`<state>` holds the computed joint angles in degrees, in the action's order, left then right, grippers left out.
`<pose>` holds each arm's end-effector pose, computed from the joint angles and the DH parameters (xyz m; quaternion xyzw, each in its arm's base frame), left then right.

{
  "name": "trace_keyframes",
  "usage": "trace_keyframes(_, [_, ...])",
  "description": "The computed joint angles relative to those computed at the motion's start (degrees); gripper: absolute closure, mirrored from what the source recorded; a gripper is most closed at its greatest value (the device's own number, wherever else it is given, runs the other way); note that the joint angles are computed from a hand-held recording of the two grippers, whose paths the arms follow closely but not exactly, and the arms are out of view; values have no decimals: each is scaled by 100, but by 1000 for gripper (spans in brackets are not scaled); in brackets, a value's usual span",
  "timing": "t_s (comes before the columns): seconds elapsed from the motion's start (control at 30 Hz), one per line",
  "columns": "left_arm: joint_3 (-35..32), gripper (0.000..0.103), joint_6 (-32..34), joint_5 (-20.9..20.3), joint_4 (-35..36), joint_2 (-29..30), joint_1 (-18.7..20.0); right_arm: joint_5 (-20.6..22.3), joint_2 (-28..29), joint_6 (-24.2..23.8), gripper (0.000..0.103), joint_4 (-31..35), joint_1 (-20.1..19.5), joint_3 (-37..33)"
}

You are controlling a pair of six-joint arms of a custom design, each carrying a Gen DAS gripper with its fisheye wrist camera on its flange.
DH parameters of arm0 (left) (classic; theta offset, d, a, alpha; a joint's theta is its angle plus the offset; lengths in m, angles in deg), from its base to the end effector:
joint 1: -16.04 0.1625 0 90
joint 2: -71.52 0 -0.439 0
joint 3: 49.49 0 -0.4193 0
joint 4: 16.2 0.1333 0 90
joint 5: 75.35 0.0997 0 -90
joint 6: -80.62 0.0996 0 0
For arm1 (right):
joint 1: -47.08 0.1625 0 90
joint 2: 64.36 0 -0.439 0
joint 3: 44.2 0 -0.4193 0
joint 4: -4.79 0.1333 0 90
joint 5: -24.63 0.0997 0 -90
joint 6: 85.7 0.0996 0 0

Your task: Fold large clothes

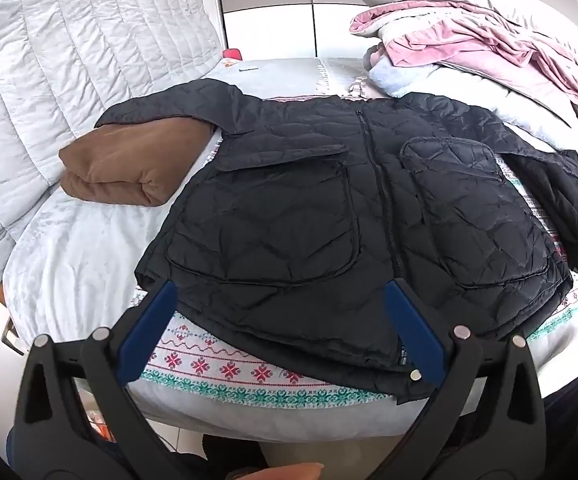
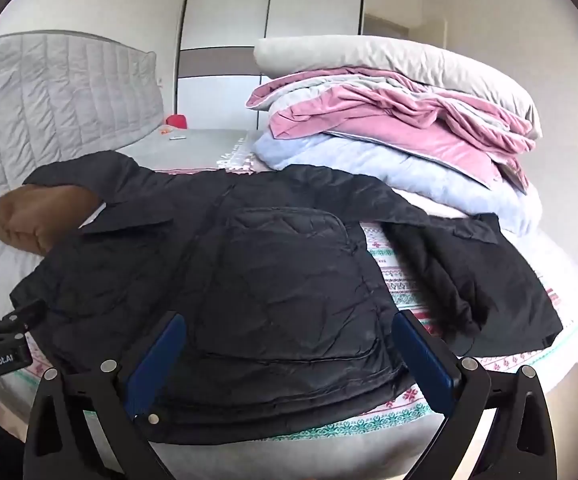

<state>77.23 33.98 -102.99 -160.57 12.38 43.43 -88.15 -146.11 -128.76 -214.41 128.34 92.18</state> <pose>-0.3168 -0.4137 0.0840 0.1770 0.8334 -0.3624 0.3780 0.0297 -0.4303 0.3267 0.1158 -0.7805 0.4656 0.4007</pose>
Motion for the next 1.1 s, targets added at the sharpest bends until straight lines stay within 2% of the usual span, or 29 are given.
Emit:
trace_keyframes(0.17, [31, 0, 236, -131, -204, -6, 52, -141, 153, -246, 0, -292, 41, -52])
trace_keyframes(0.33, [55, 0, 220, -14, -142, 24, 38, -95, 146, -254, 0, -362, -17, 3])
trace_keyframes(0.37, [-54, 0, 45, -28, 20, 120, 5, -93, 145, -262, 0, -357, -25, -5])
trace_keyframes(0.77, [-28, 0, -1, -164, -140, 97, 53, -141, 133, -216, 0, -250, -24, 10])
trace_keyframes(0.93, [-129, 0, -205, -286, 206, 73, 96, -192, 174, -204, 0, -239, -20, 22])
trace_keyframes(1.0, [-159, 0, -268, -167, 368, 108, 88, -203, 191, -217, 0, -273, -24, 26])
trace_keyframes(1.1, [-150, 0, -245, -220, 313, 95, 109, -257, 238, -259, 0, -355, -18, 48])
